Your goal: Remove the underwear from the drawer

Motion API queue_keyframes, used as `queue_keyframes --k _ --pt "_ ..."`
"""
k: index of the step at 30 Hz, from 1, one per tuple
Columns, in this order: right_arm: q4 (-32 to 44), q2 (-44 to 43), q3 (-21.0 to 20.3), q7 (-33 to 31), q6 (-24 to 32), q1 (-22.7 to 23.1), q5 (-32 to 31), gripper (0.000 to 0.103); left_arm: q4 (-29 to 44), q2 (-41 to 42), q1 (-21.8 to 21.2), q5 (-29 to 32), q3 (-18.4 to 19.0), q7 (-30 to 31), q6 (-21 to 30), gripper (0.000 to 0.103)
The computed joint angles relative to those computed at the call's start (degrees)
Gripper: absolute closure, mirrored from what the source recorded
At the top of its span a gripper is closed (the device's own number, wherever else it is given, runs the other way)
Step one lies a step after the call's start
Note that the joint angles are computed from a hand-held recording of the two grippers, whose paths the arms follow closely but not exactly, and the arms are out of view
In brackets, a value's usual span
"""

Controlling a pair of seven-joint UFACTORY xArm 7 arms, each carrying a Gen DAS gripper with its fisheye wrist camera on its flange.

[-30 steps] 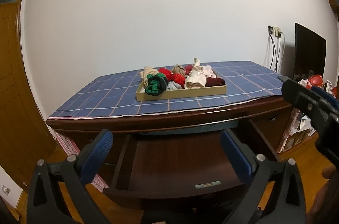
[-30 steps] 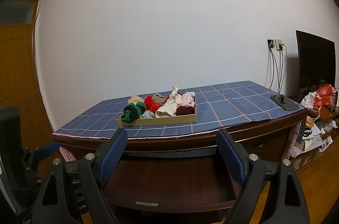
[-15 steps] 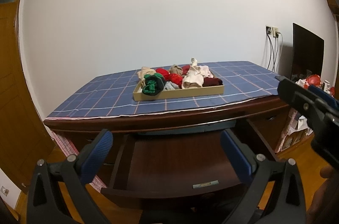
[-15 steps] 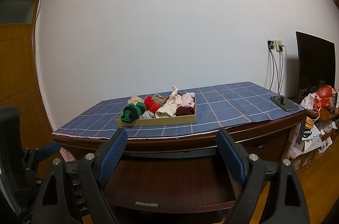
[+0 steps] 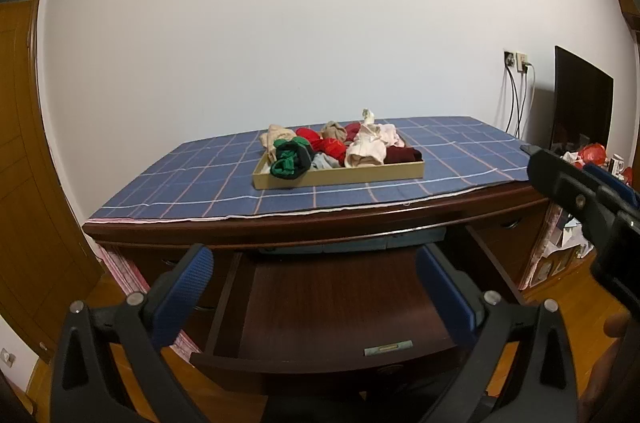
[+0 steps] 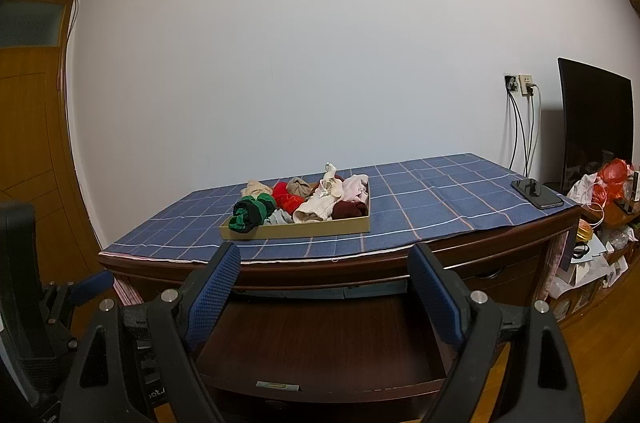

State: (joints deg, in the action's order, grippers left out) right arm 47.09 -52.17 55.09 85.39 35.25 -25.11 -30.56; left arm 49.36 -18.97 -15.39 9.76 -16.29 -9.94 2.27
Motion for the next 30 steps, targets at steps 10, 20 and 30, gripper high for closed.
queue_keyframes --k 10,20,30 --pt "0.15 0.21 0.04 0.18 0.20 0.06 -0.22 0.015 -0.08 -0.22 0.37 0.42 -0.33 -0.68 0.23 0.000" --pt "0.13 0.30 -0.03 0.30 0.26 0.21 -0.40 0.015 -0.14 -0.36 -0.08 0.21 -0.03 -0.83 0.29 0.000" --pt "0.31 0.45 0.09 0.47 0.61 0.13 -0.48 0.015 0.57 -0.17 1.03 1.01 -1.16 -2.76 1.60 0.000"
